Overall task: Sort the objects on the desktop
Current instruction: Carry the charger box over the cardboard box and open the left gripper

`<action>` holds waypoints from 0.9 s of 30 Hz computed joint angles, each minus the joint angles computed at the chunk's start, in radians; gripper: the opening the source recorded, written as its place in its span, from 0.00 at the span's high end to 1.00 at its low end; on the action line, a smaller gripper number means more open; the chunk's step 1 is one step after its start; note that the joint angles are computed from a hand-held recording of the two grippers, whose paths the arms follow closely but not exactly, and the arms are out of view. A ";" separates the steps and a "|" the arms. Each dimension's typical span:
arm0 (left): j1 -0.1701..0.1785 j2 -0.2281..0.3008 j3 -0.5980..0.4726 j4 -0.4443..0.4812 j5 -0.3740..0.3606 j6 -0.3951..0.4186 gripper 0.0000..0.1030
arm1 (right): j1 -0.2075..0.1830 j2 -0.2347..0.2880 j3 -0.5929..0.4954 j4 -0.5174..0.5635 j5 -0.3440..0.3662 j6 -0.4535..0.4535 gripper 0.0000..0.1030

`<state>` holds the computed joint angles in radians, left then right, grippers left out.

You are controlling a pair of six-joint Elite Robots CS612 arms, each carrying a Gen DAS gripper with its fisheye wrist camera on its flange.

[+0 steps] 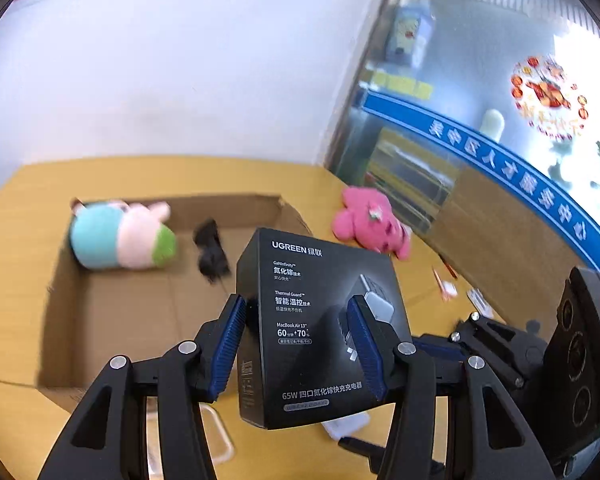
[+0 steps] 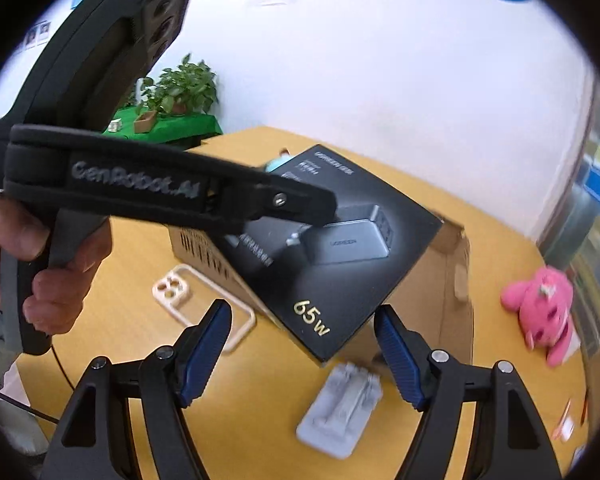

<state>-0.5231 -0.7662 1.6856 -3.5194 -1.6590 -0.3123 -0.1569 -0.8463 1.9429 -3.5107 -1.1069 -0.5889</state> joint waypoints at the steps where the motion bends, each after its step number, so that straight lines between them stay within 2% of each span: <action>1: 0.007 -0.003 -0.002 -0.003 0.012 -0.002 0.49 | 0.004 0.002 -0.013 0.007 0.012 -0.002 0.29; 4: 0.023 -0.009 -0.003 0.001 0.033 -0.012 0.51 | 0.017 0.018 -0.060 0.024 0.039 0.006 0.29; 9: 0.058 0.000 -0.024 0.045 0.057 -0.046 0.51 | 0.032 0.058 -0.166 0.121 0.115 0.028 0.33; 16: 0.097 0.045 -0.098 0.128 0.096 -0.076 0.52 | 0.072 0.125 -0.309 0.267 0.117 0.001 0.34; 22: 0.126 0.099 -0.197 0.251 0.097 -0.095 0.52 | 0.091 0.179 -0.431 0.459 0.129 -0.013 0.34; 27: 0.147 0.144 -0.278 0.372 0.087 -0.110 0.52 | 0.103 0.236 -0.582 0.723 0.136 -0.032 0.34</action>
<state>-0.3762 -0.6227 1.4073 -3.1469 -1.5716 -0.4223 -0.0542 -0.6106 1.3612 -2.7878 -0.9708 -0.6208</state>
